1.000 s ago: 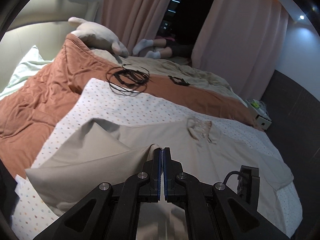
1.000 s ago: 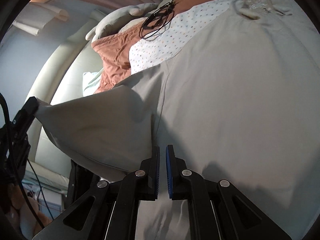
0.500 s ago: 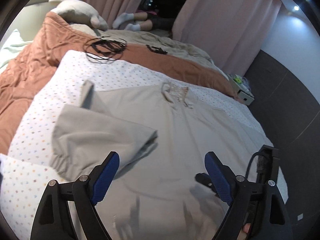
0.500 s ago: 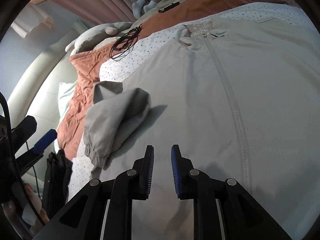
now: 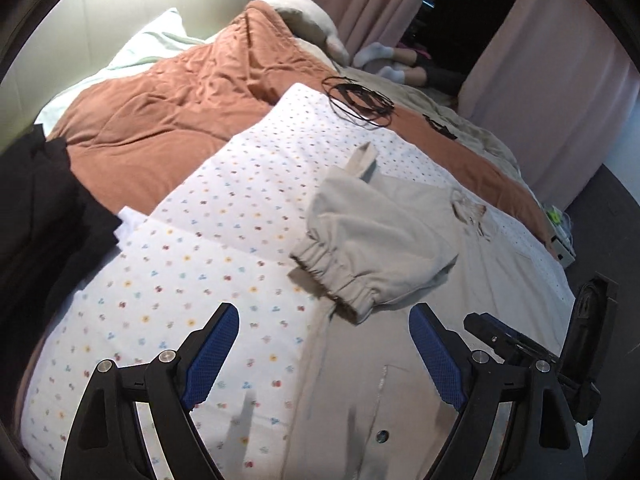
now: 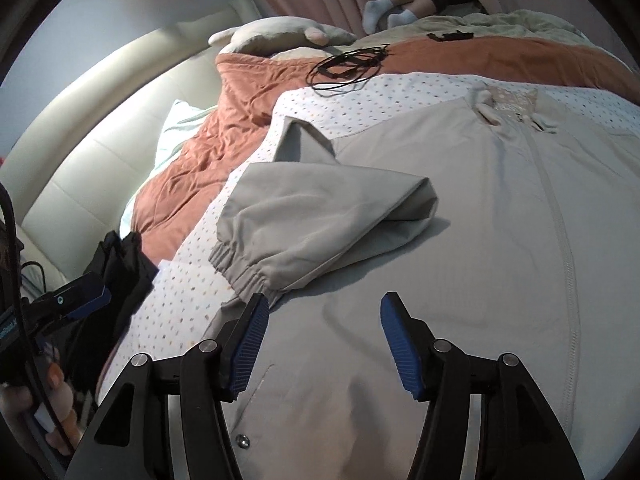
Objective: Fold large clothes
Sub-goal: 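Grasp the elastic cuff of the folded sleeve with the right gripper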
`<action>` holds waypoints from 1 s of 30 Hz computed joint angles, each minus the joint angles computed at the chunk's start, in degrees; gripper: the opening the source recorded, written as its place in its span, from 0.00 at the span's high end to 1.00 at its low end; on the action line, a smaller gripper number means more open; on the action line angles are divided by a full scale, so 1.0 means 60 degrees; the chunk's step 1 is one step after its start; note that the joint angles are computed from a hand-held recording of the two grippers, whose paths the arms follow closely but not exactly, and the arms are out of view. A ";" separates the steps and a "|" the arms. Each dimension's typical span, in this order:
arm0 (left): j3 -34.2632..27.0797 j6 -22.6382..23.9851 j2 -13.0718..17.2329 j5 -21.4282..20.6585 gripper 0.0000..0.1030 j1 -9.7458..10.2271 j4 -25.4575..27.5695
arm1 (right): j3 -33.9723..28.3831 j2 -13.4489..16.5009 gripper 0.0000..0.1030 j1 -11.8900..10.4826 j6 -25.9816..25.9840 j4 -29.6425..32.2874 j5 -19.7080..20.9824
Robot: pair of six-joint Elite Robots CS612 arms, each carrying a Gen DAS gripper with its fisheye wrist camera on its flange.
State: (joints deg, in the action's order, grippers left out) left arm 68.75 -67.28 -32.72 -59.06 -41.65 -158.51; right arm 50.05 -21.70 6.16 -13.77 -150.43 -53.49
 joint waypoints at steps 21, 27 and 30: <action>0.2666 -0.2795 -0.0999 0.0363 0.15 -0.0186 0.0050 | -0.2618 0.1464 0.30 0.1439 -0.2554 0.1855 -0.2947; 0.2670 -0.2879 -0.0954 0.0251 0.15 -0.0184 -0.0084 | -0.2925 0.1489 0.81 0.1294 -0.1959 0.2213 -0.2673; 0.2525 -0.2685 -0.0904 0.0342 0.15 -0.0217 -0.0093 | -0.2747 0.1299 0.86 0.1086 -0.1519 0.2045 -0.1933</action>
